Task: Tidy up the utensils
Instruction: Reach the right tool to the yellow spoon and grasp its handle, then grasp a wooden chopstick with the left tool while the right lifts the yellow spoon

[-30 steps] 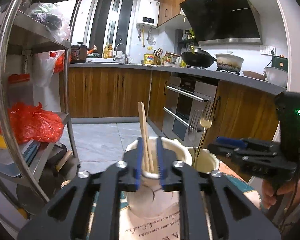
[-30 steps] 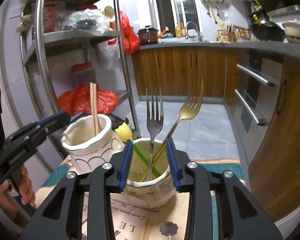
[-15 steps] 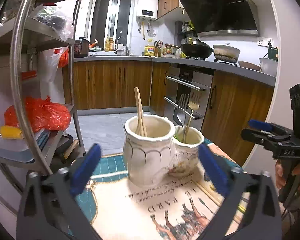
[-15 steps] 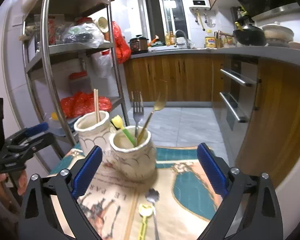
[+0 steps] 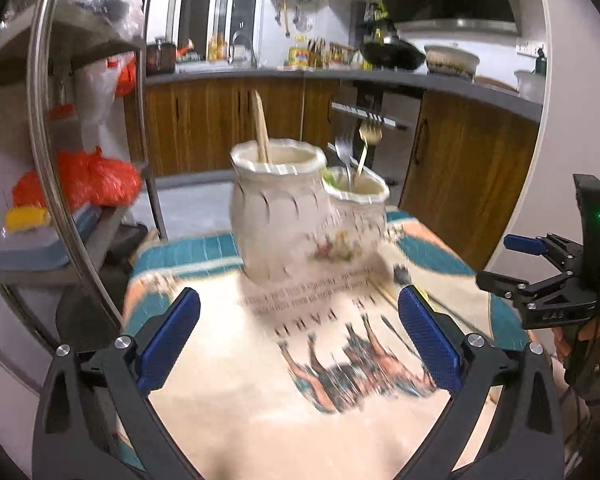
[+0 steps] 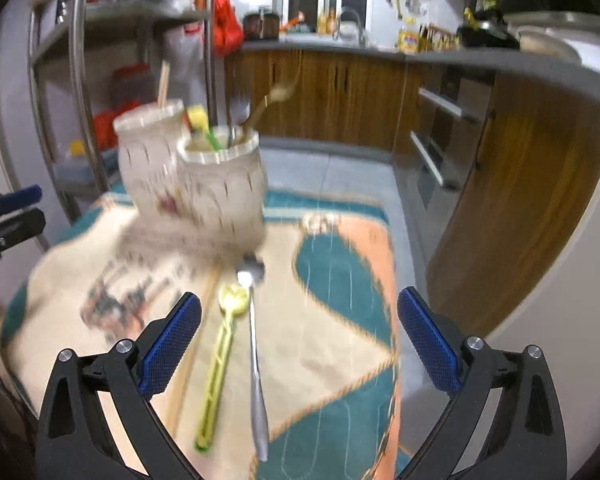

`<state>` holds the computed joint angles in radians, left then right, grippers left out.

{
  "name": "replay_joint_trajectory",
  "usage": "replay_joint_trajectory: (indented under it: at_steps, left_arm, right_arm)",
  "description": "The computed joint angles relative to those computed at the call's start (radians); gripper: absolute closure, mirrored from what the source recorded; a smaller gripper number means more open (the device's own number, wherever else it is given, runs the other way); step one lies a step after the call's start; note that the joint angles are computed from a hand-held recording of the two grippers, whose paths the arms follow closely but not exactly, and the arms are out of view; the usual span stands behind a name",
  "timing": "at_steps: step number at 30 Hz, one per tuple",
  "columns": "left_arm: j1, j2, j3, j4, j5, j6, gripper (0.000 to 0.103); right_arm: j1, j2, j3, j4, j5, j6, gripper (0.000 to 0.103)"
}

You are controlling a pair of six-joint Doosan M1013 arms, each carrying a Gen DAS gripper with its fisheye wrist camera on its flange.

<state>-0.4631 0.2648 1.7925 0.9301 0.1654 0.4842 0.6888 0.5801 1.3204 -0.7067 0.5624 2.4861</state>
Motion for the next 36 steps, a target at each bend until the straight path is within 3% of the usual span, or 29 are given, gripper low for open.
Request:
replay_joint_trajectory:
  at_steps: [3,5,7,10,15,18,21,30,34,36]
  left_arm:
    - [-0.013,0.02,-0.015,-0.261,0.032,0.245,0.005]
    - [-0.02,0.03,-0.022,-0.315,0.046,0.302,0.005]
    - [-0.026,0.038,-0.03,-0.367,0.062,0.363,0.005]
    - [-0.035,0.048,-0.039,-0.386,0.084,0.4,0.005]
    - [-0.037,0.056,-0.049,-0.409,0.102,0.43,0.005]
    - [-0.04,0.058,-0.054,-0.426,0.112,0.449,0.006]
    - [-0.048,0.064,-0.062,-0.445,0.123,0.464,0.006]
    - [-0.091,0.113,-0.13,-0.494,0.226,0.471,0.006]
    - [-0.111,0.142,-0.169,-0.48,0.299,0.442,0.021]
    - [-0.117,0.153,-0.183,-0.493,0.322,0.444,0.023]
  right_arm:
    - [-0.007,0.007,-0.002,0.104,0.005,-0.075,0.008]
    - [-0.011,0.003,0.008,0.17,-0.025,-0.121,0.013]
    - [-0.012,0.007,0.0,0.245,-0.022,-0.192,0.039]
    - [-0.015,0.02,-0.024,0.377,-0.003,-0.324,0.062]
    - [-0.015,0.037,-0.05,0.509,0.021,-0.465,0.081]
    - [-0.015,0.052,-0.07,0.528,0.054,-0.486,0.082]
    - [-0.017,0.058,-0.07,0.547,0.053,-0.506,0.09]
    - [-0.032,0.003,0.013,0.498,-0.082,-0.428,0.092]
    - [-0.042,-0.023,0.052,0.488,-0.124,-0.406,0.092]
    - [-0.045,-0.032,0.067,0.485,-0.139,-0.402,0.092]
